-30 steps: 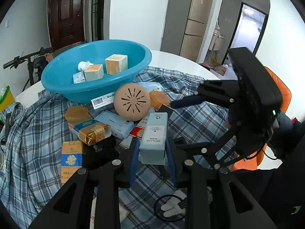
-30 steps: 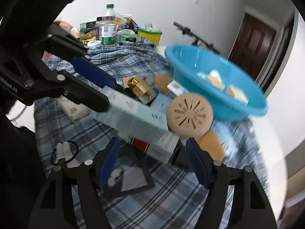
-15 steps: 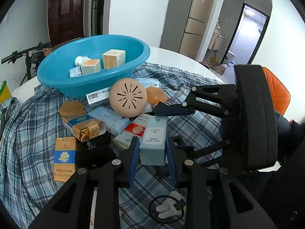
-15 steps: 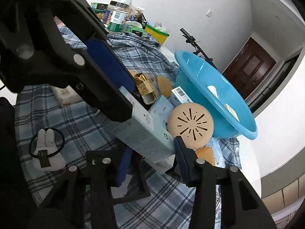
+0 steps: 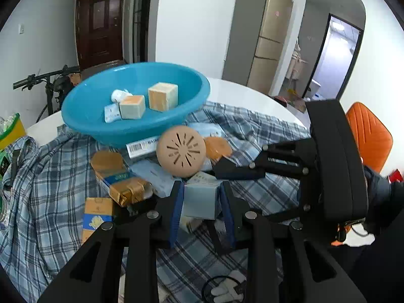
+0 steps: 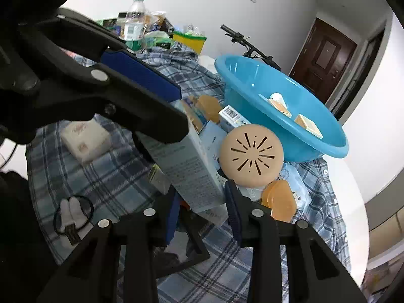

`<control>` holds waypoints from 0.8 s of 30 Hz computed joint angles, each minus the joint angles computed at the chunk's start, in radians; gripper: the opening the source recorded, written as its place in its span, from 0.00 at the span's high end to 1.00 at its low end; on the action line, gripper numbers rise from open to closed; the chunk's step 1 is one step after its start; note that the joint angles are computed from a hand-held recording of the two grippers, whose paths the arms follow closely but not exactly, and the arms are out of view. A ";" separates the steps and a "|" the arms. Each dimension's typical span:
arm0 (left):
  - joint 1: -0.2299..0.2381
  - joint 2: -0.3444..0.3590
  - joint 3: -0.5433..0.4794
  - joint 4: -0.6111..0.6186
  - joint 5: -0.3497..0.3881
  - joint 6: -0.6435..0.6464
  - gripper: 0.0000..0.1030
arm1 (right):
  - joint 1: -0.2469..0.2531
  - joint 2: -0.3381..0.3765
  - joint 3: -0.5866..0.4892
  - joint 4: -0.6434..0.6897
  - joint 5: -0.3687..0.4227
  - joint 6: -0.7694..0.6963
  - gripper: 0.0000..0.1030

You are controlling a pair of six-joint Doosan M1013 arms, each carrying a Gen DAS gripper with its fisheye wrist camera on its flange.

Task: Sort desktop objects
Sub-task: 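Carry the mint box and white box over the blue basin with both tools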

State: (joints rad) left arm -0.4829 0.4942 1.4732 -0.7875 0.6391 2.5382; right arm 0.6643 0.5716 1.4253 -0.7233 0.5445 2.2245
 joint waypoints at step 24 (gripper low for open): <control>-0.016 -0.027 0.046 -0.044 -0.352 -0.068 0.37 | -0.043 -0.031 0.027 -0.169 -0.096 0.515 0.72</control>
